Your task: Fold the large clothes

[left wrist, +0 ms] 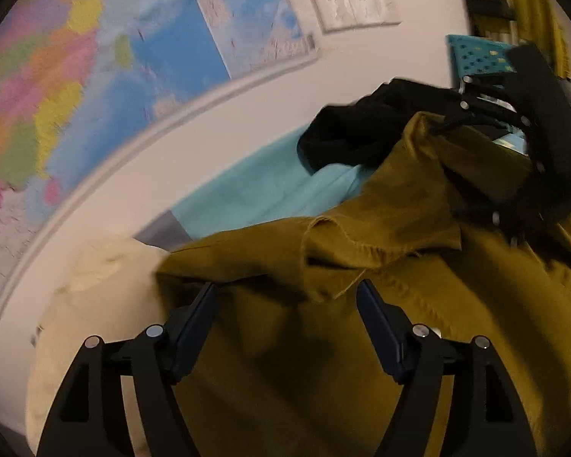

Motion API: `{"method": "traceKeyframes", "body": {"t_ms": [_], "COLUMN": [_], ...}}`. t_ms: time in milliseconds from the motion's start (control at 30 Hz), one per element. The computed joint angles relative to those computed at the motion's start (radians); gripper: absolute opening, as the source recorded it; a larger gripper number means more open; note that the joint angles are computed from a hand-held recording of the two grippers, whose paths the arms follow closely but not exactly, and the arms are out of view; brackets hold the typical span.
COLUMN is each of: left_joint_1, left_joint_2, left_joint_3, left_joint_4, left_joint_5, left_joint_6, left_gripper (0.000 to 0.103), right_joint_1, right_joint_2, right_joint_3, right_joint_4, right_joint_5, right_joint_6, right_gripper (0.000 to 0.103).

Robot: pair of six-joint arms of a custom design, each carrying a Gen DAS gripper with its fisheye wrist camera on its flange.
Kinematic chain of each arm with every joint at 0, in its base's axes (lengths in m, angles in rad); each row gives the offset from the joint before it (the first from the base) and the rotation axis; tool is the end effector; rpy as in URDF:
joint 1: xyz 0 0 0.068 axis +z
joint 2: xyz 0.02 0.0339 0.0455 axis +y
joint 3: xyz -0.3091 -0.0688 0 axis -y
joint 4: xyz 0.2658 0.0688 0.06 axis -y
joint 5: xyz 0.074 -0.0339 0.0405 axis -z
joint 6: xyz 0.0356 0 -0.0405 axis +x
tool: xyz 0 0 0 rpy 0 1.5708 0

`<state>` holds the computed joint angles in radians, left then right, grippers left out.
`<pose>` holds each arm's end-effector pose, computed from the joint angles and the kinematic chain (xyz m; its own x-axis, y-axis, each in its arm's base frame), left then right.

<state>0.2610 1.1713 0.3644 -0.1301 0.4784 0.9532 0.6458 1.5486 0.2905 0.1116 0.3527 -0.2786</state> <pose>0.1873 0.0331 0.1627 -0.4228 0.6362 -0.6454 0.6546 0.7069 0.2680 0.1641 0.1083 0.0902 -0.5757 -0.7570 -0.3092 -0.6340 0.6520 -0.4159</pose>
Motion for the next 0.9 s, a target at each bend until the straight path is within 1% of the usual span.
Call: {"method": "traceKeyframes", "body": {"t_ms": [33,67,100,133,167,200,233,300,367,433,467,500,533,567,600,633,667,733,800,867,900], "left_joint_1": [-0.059,-0.093,-0.119,-0.117,-0.106,-0.093,-0.083,-0.074,-0.068,-0.069,-0.075,-0.078,-0.084,-0.087,-0.093,-0.099,-0.102,-0.101,-0.1,-0.1,-0.101], "left_joint_2": [0.06,0.133,0.171,0.244,0.294,0.318,0.329,0.318,0.322,0.325,0.331,0.321,0.34,0.345,0.339,0.331,0.33,0.344,0.365,0.404,0.412], "left_joint_3": [0.021,0.063,0.083,0.138,0.182,0.2,0.216,0.243,0.285,0.318,0.333,0.345,0.365,0.365,0.352,0.332,0.317,0.316,0.326,0.345,0.355], "left_joint_4": [0.034,0.046,0.041,0.015,-0.005,-0.005,-0.009,-0.019,-0.063,-0.071,-0.07,-0.094,-0.112,-0.115,-0.099,-0.075,-0.055,-0.053,-0.054,-0.043,-0.051], "left_joint_5": [-0.055,-0.079,-0.088,-0.07,-0.046,-0.026,-0.007,0.016,0.048,0.061,0.058,0.052,0.036,0.02,0.005,-0.017,-0.036,-0.045,-0.044,-0.041,-0.037], "left_joint_6": [-0.092,-0.176,-0.238,-0.295,-0.344,-0.381,-0.396,-0.44,-0.475,-0.527,-0.551,-0.568,-0.583,-0.579,-0.569,-0.555,-0.551,-0.549,-0.554,-0.565,-0.571], "left_gripper": [0.065,0.048,0.028,0.018,0.005,0.004,0.003,0.003,0.002,0.002,0.002,0.003,0.003,0.003,0.005,0.005,0.005,0.005,0.005,0.004,0.004], "right_joint_1": [-0.028,-0.049,-0.097,-0.177,-0.215,-0.253,-0.282,-0.378,-0.46,-0.527,-0.562,-0.583,-0.588,-0.561,-0.502,-0.463,-0.432,-0.355,-0.266,-0.19,-0.166], "right_joint_2": [0.012,0.019,0.042,0.033,0.011,-0.021,-0.04,-0.099,-0.137,-0.141,-0.135,-0.122,-0.103,-0.096,-0.115,-0.123,-0.129,-0.12,-0.055,0.012,0.062], "right_joint_3": [0.001,0.009,0.033,0.058,0.063,0.067,0.072,0.098,0.128,0.171,0.198,0.222,0.246,0.248,0.221,0.197,0.176,0.13,0.107,0.086,0.089], "right_joint_4": [0.021,0.025,0.016,-0.025,-0.035,-0.051,-0.062,-0.08,-0.083,-0.084,-0.089,-0.118,-0.155,-0.172,-0.166,-0.164,-0.168,-0.154,-0.112,-0.046,-0.009], "right_joint_5": [-0.031,-0.058,-0.117,-0.228,-0.267,-0.302,-0.334,-0.386,-0.429,-0.459,-0.496,-0.547,-0.578,-0.55,-0.481,-0.454,-0.449,-0.412,-0.314,-0.22,-0.154], "right_joint_6": [-0.001,0.01,0.008,0.019,0.03,0.046,0.064,0.111,0.139,0.174,0.196,0.194,0.178,0.152,0.113,0.087,0.073,0.037,-0.004,-0.014,-0.005], "right_gripper": [0.06,0.049,0.024,0.014,0.013,0.012,0.001,0.0,0.0,0.0,0.001,0.004,0.007,0.014,0.036,0.066,0.073,0.076,0.077,0.074,0.061]}}
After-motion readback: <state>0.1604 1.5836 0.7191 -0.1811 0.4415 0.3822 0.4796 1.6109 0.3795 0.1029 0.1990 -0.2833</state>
